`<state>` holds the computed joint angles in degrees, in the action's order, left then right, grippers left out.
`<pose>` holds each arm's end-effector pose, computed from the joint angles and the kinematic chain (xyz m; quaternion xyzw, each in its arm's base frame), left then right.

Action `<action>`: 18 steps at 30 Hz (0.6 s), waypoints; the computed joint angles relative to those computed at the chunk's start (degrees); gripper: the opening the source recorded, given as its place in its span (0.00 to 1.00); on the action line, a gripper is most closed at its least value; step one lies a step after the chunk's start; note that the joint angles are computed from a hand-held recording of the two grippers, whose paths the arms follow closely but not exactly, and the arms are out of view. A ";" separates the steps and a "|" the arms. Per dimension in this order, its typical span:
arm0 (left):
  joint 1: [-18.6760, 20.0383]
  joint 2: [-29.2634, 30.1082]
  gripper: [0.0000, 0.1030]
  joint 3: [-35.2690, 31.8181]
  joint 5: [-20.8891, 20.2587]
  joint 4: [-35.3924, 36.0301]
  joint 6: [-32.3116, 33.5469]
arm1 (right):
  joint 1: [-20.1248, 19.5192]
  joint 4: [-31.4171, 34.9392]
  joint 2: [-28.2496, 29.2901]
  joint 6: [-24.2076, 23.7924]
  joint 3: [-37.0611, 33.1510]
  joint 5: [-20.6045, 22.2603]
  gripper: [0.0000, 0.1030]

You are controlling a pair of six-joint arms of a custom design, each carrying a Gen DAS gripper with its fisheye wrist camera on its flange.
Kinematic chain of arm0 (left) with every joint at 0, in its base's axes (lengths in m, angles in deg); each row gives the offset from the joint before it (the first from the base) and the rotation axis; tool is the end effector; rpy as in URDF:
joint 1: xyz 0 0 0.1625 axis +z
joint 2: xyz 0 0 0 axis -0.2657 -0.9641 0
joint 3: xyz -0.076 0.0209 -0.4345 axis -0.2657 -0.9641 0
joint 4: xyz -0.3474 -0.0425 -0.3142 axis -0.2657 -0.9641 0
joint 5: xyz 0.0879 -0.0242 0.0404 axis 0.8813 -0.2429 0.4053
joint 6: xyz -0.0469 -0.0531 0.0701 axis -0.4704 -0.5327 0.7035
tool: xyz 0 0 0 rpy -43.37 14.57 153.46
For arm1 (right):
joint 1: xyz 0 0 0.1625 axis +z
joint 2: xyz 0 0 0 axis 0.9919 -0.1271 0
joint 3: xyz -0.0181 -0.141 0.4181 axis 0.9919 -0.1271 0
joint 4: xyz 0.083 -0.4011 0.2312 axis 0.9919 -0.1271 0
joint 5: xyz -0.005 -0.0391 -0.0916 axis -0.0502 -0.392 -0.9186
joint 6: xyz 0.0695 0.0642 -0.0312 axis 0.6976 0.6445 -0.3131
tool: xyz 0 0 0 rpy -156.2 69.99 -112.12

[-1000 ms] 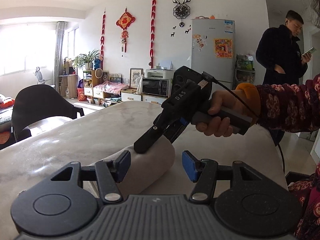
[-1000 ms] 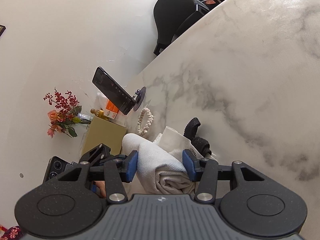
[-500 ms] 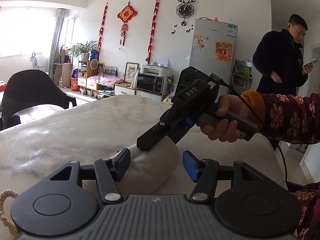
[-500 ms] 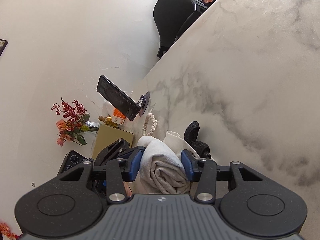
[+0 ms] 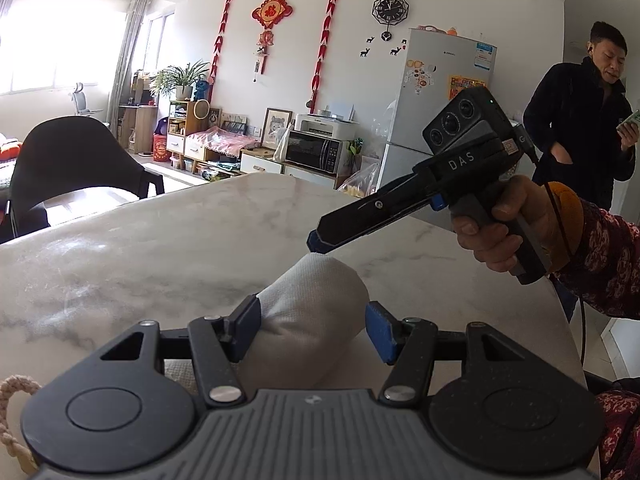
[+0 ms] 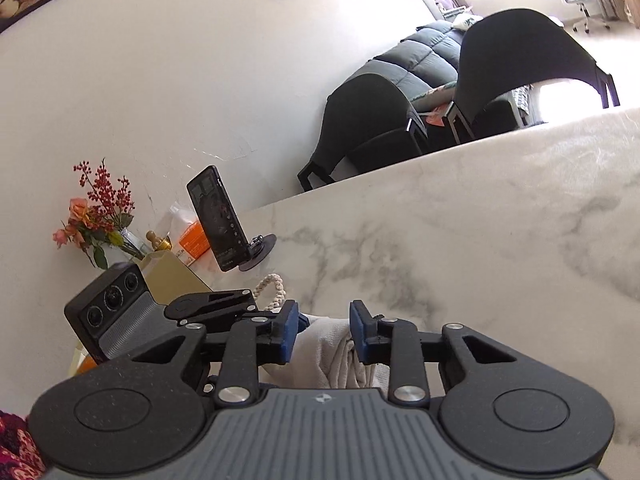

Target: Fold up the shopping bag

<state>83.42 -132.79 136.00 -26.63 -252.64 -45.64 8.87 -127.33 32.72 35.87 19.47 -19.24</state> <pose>-0.1213 -0.7166 0.1868 0.3643 0.8418 -0.3757 0.1324 0.1886 -0.8733 0.1942 -0.4217 0.8897 -0.1290 0.1178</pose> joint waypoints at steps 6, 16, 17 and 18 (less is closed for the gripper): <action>-2.11 0.61 0.57 -0.75 6.42 1.77 4.78 | 1.80 -9.12 -1.03 -5.47 4.81 -6.29 0.22; -5.42 3.82 0.58 -3.32 20.17 4.77 16.15 | 2.41 -11.33 0.00 -3.24 4.53 -9.68 0.21; -5.36 3.97 0.58 -3.51 20.46 5.04 16.46 | 2.25 -11.06 0.19 -2.00 4.18 -9.18 0.21; -5.28 4.09 0.58 -3.70 20.64 5.21 16.78 | 2.08 -10.68 0.43 -0.54 3.72 -8.75 0.22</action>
<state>78.13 -128.70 132.29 -6.00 -247.43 -28.86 10.95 -138.01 33.15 35.33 23.20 -27.98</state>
